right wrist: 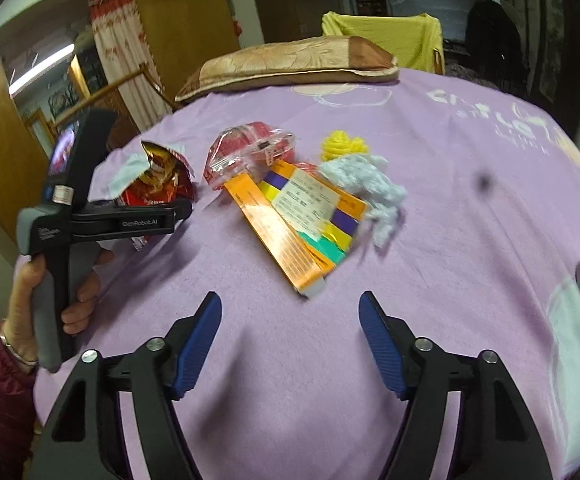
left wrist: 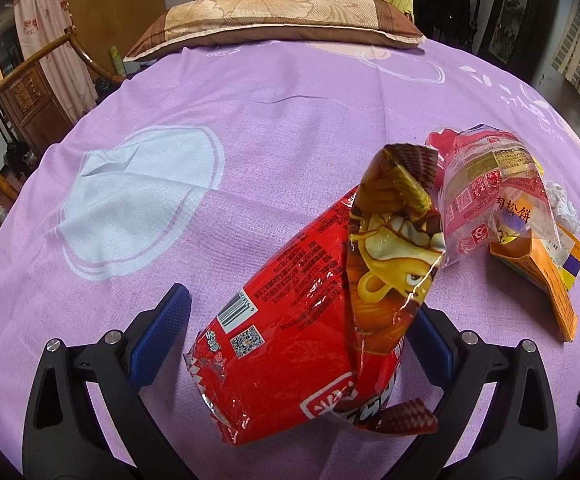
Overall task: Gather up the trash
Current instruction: 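Grasp the red snack bag with the left tool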
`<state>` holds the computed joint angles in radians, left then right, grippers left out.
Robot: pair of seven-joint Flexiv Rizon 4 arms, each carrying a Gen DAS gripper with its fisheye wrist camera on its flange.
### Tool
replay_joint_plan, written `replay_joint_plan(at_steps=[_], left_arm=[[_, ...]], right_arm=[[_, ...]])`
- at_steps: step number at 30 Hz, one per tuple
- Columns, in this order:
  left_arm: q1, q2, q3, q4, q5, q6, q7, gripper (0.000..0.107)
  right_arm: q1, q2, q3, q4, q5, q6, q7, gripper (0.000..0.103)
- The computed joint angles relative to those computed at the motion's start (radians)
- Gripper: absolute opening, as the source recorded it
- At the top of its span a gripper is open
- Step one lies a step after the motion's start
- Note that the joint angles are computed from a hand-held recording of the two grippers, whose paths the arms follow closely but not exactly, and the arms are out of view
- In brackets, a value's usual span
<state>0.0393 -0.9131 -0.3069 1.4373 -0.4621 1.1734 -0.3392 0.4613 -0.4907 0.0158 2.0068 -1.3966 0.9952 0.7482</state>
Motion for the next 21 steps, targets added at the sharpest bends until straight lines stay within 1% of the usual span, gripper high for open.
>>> replay_joint_plan(at_steps=[3, 5, 7, 8, 9, 11, 12, 13, 14, 15, 16, 17, 18, 19, 20, 21], left_arm=[[0.001, 0.0, -0.001, 0.0, 0.001, 0.0, 0.0, 0.098], [0.002, 0.0, -0.001, 0.0, 0.001, 0.0, 0.001, 0.098], [0.002, 0.0, -0.002, 0.0, 0.001, 0.0, 0.001, 0.098], [0.002, 0.0, -0.002, 0.0, 0.001, 0.0, 0.001, 0.098], [0.001, -0.001, -0.001, -0.001, 0.001, 0.0, 0.0, 0.098], [0.001, -0.001, -0.001, 0.0, 0.001, 0.0, 0.0, 0.098], [0.002, -0.001, -0.002, 0.0, 0.001, 0.001, 0.001, 0.098], [0.002, -0.001, -0.002, -0.001, 0.001, 0.0, 0.001, 0.098], [0.001, -0.001, -0.002, -0.001, 0.001, 0.0, 0.0, 0.098], [0.002, -0.001, -0.002, 0.0, 0.001, 0.001, 0.001, 0.098], [0.002, -0.001, -0.002, 0.0, 0.001, 0.001, 0.001, 0.098], [0.001, -0.001, -0.002, -0.001, 0.001, 0.001, 0.0, 0.098], [0.001, -0.002, -0.002, -0.001, 0.001, 0.001, 0.0, 0.098], [0.001, -0.002, -0.002, -0.001, 0.001, 0.001, 0.0, 0.098], [0.001, -0.002, -0.002, -0.001, 0.001, 0.001, 0.0, 0.098], [0.002, -0.002, -0.002, -0.001, 0.001, 0.001, 0.0, 0.098]], right_arm=[[0.016, -0.034, 0.002, -0.056, 0.09, -0.052, -0.135, 0.064], [0.028, -0.057, -0.004, -0.096, 0.141, -0.082, -0.222, 0.064], [0.046, -0.078, -0.011, -0.127, 0.201, -0.133, -0.296, 0.059], [0.05, -0.084, -0.015, -0.133, 0.221, -0.139, -0.316, 0.048], [0.045, -0.089, -0.013, -0.135, 0.25, -0.131, -0.336, 0.03], [0.043, -0.079, -0.021, -0.111, 0.26, -0.083, -0.318, 0.025], [0.051, -0.07, -0.024, -0.103, 0.262, -0.083, -0.318, 0.023], [0.053, -0.052, -0.03, -0.083, 0.236, -0.048, -0.29, 0.022], [0.045, -0.037, -0.041, -0.062, 0.186, 0.022, -0.236, 0.021], [0.033, -0.03, -0.053, -0.047, 0.124, 0.102, -0.173, 0.021], [0.014, -0.026, -0.074, -0.039, 0.021, 0.212, -0.078, 0.022], [-0.004, -0.028, -0.087, -0.046, -0.078, 0.286, 0.003, 0.022], [-0.016, -0.027, -0.086, -0.054, -0.147, 0.31, 0.055, 0.033], [-0.015, -0.019, -0.076, -0.051, -0.159, 0.281, 0.06, 0.041], [-0.007, -0.008, -0.062, -0.045, -0.136, 0.226, 0.035, 0.056], [0.006, 0.003, -0.045, -0.038, -0.094, 0.151, -0.009, 0.066]])
